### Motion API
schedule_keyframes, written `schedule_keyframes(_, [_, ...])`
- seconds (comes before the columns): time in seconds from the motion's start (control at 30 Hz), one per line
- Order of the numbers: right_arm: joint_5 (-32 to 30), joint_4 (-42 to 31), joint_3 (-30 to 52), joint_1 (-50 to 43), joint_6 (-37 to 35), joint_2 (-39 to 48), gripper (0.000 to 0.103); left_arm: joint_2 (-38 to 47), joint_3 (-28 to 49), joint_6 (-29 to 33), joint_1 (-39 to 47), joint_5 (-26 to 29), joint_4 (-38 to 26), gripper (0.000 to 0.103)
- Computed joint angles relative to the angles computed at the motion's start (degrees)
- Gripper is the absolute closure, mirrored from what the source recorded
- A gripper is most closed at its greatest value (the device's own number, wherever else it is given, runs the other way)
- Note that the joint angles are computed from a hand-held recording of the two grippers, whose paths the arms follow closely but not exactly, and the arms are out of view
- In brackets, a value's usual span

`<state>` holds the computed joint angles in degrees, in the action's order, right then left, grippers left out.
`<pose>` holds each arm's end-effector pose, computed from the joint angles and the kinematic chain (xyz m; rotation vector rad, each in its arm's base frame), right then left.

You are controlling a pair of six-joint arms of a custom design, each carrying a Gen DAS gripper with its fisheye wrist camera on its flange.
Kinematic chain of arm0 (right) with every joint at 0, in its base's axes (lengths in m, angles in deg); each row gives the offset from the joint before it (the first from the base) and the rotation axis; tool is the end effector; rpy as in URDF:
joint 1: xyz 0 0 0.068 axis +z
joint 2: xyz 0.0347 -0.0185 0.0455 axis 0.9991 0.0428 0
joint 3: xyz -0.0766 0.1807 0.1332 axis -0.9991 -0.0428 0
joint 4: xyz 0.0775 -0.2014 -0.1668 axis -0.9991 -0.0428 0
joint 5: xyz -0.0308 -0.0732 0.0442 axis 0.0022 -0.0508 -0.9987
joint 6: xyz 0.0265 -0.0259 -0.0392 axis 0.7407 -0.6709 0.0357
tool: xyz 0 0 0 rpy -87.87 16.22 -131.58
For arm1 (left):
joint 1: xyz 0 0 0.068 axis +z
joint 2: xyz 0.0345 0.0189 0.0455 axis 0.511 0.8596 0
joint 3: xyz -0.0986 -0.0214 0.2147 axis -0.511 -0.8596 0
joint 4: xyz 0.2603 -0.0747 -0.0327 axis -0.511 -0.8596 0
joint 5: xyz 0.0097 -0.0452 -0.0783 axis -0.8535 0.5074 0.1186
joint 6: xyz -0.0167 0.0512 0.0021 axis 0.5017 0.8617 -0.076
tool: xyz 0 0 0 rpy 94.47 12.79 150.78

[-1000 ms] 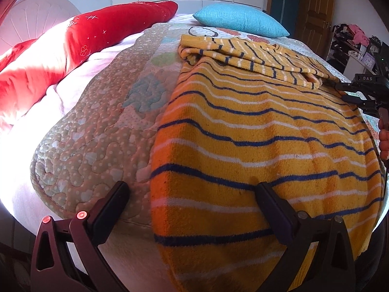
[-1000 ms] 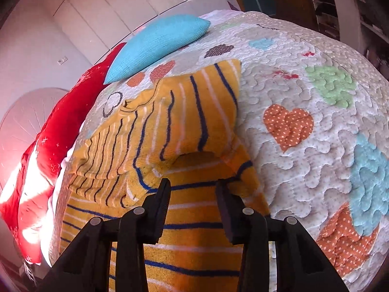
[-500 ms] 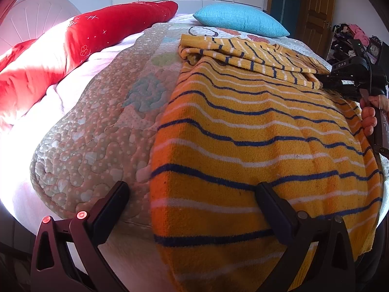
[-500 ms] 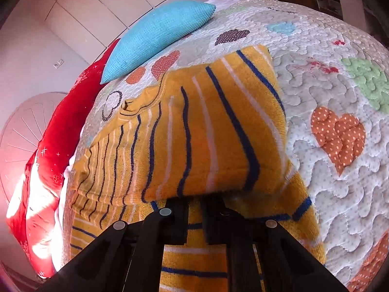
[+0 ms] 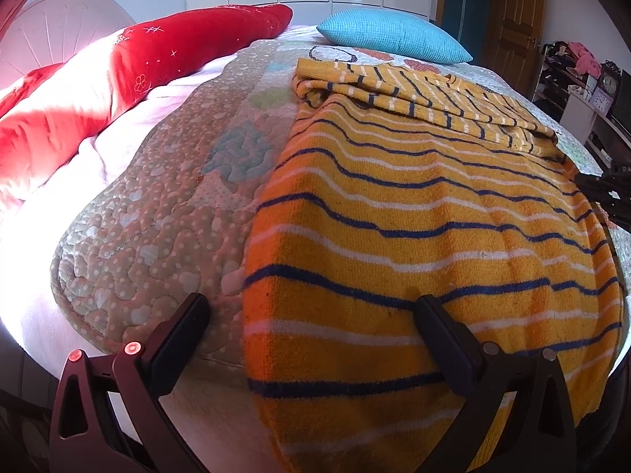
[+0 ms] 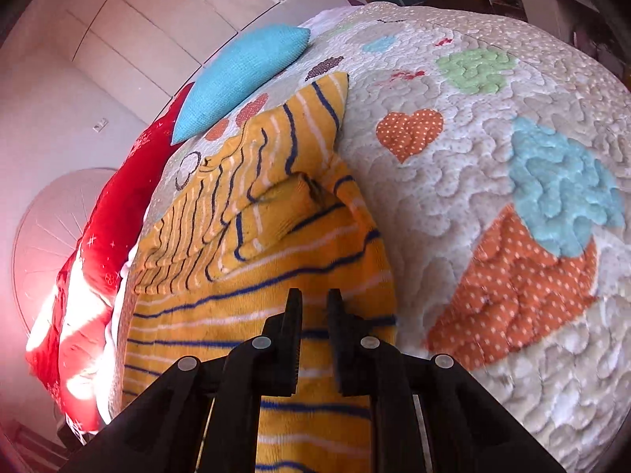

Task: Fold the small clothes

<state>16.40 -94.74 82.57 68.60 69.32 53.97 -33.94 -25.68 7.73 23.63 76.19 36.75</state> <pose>0.3142 -0.0896 0.1981 0.2120 2.5407 0.5333 0.1697 -0.0153 0.1699 -0.1736 2.4527 0.0590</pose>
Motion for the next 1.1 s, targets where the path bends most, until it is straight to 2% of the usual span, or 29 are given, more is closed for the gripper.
schedule_keyframes(0.1, [1.14,-2.3,-6.67,-1.54,-5.57,-8.72,0.071,0.53,1.15,1.26,-0.13,0.2,-1.76,0.0])
schedule_keyframes(0.13, [1.55,-3.19,-8.71,-1.94,-7.29,-11.45,0.071,1.22,2.56,1.96,0.72,1.48,-3.48,0.0])
schedule_keyframes(0.23, [2.74,-6.68,-13.97,-3.56,-12.71,-19.18,0.065,-3.54,4.46,2.01,7.36,9.41,-8.69,0.0])
schedule_keyframes(0.3, [3.09,-9.3,-16.41,-5.11,-16.35,-23.04,0.054,-8.21,5.44,3.34,14.26,15.31,-12.2,0.001])
schedule_keyframes(0.37, [2.32,-12.2,-17.9,-6.62,-19.79,-25.58,0.052,-10.75,6.94,5.97,21.16,19.04,-15.01,0.001])
schedule_keyframes(0.5, [2.56,-14.65,-21.17,-7.9,-23.88,-30.06,0.048,-8.87,9.02,14.48,34.81,28.36,-18.47,0.001])
schedule_keyframes(0.57, [2.66,-15.03,-22.78,-8.47,-24.41,-32.39,0.047,-7.39,8.81,16.25,37.84,30.72,-19.68,0.001])
schedule_keyframes(0.7, [0.89,-17.41,-23.2,-9.67,-23.89,-33.66,0.038,-8.02,6.79,15.01,35.56,31.86,-21.59,0.001])
schedule_keyframes(0.87, [-0.87,-20.83,-26.4,-10.34,-25.83,-36.24,0.035,-9.8,3.26,6.61,24.94,33.38,-21.44,0.001])
schedule_keyframes(0.93, [-0.3,-20.88,-28.27,-9.85,-26.17,-39.33,0.035,-11.4,1.99,2.64,19.48,29.86,-20.2,0.001])
schedule_keyframes(1.0, [-0.74,-21.97,-28.62,-9.66,-26.07,-40.0,0.033,-12.57,1.66,2.2,17.86,29.52,-20.01,0.007])
schedule_keyframes(1.03, [-1.38,-22.68,-28.6,-9.76,-26.37,-39.66,0.032,-13.11,1.63,2.71,18.6,30.79,-20.36,0.021])
schedule_keyframes(1.07, [-1.78,-23.29,-28.75,-9.61,-26.55,-39.51,0.032,-13.24,1.78,3.53,19.73,32.25,-20.81,0.045])
schedule_keyframes(1.1, [-1.94,-23.55,-29.19,-9.26,-26.48,-39.65,0.032,-12.79,2.03,4.6,21.09,33.56,-21.29,0.058])
